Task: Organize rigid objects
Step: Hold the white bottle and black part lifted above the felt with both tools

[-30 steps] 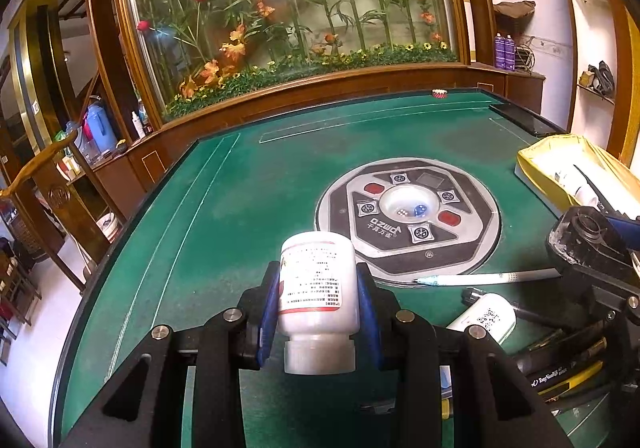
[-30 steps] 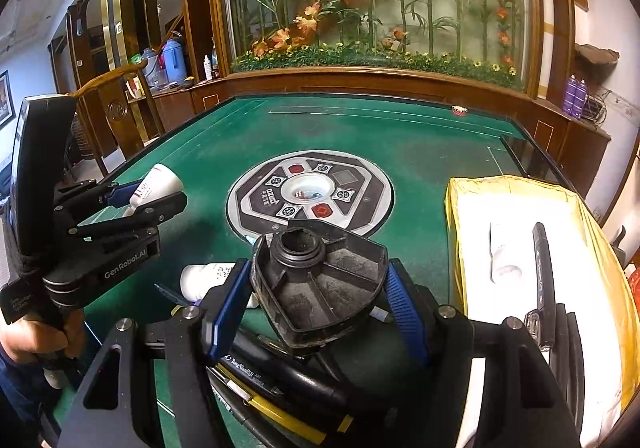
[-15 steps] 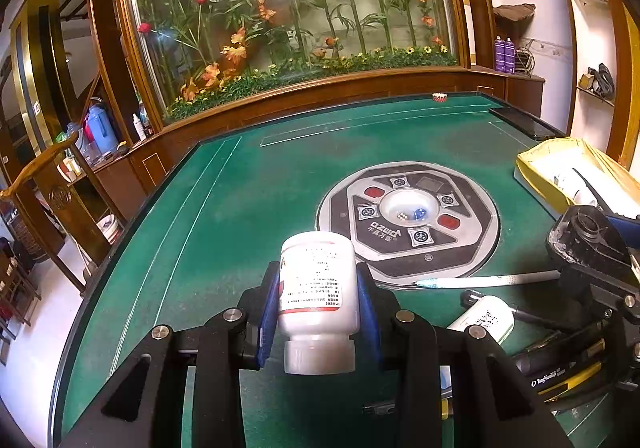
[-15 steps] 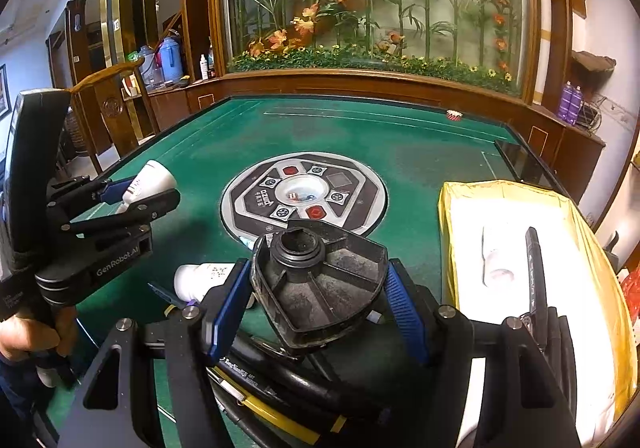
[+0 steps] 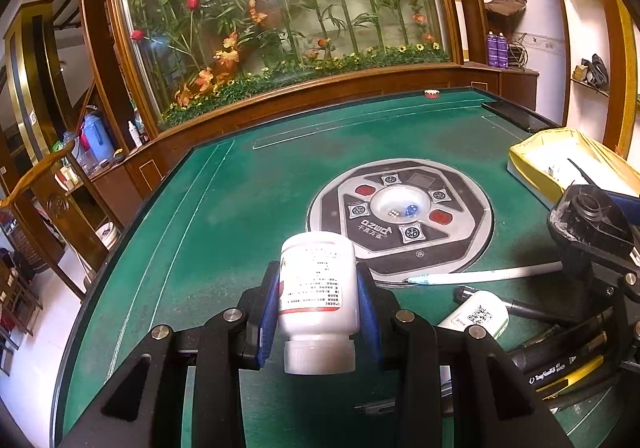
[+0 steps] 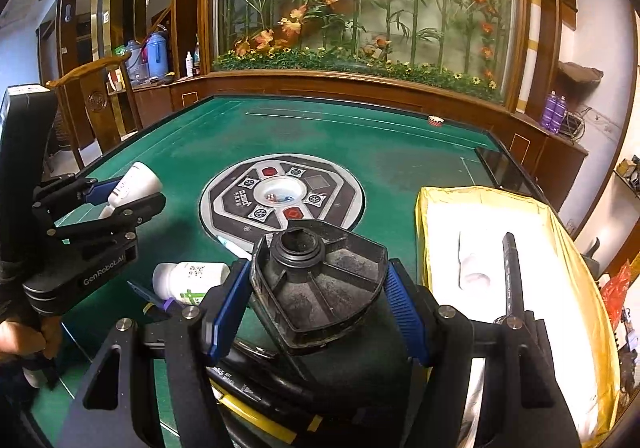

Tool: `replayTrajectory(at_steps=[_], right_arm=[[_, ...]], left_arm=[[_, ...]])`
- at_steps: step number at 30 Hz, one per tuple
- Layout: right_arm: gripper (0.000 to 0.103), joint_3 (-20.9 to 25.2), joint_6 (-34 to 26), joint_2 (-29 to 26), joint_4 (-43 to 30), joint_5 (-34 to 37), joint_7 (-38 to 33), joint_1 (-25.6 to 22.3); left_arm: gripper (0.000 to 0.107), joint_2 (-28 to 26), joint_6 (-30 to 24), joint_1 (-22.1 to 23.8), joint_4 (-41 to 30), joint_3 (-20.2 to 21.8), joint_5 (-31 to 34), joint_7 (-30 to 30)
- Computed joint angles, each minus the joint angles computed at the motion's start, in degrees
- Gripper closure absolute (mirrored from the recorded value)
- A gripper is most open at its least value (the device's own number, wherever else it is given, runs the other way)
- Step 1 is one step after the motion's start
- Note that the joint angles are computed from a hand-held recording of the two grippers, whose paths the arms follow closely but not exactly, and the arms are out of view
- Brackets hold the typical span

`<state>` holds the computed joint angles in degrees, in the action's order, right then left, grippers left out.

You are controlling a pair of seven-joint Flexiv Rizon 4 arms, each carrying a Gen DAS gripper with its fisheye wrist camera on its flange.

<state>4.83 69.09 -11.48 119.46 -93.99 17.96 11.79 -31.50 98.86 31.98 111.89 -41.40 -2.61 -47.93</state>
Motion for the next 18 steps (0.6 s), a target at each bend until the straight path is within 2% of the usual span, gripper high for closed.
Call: replayTrajectory(at_steps=[18], right_arm=[[0.037, -0.1, -1.7, -0.2, 0.2, 1.5, -1.8, 0.7]], left_arm=[[0.069, 0.0, 0.0, -1.0, -0.2, 1.1, -0.1, 0.1]])
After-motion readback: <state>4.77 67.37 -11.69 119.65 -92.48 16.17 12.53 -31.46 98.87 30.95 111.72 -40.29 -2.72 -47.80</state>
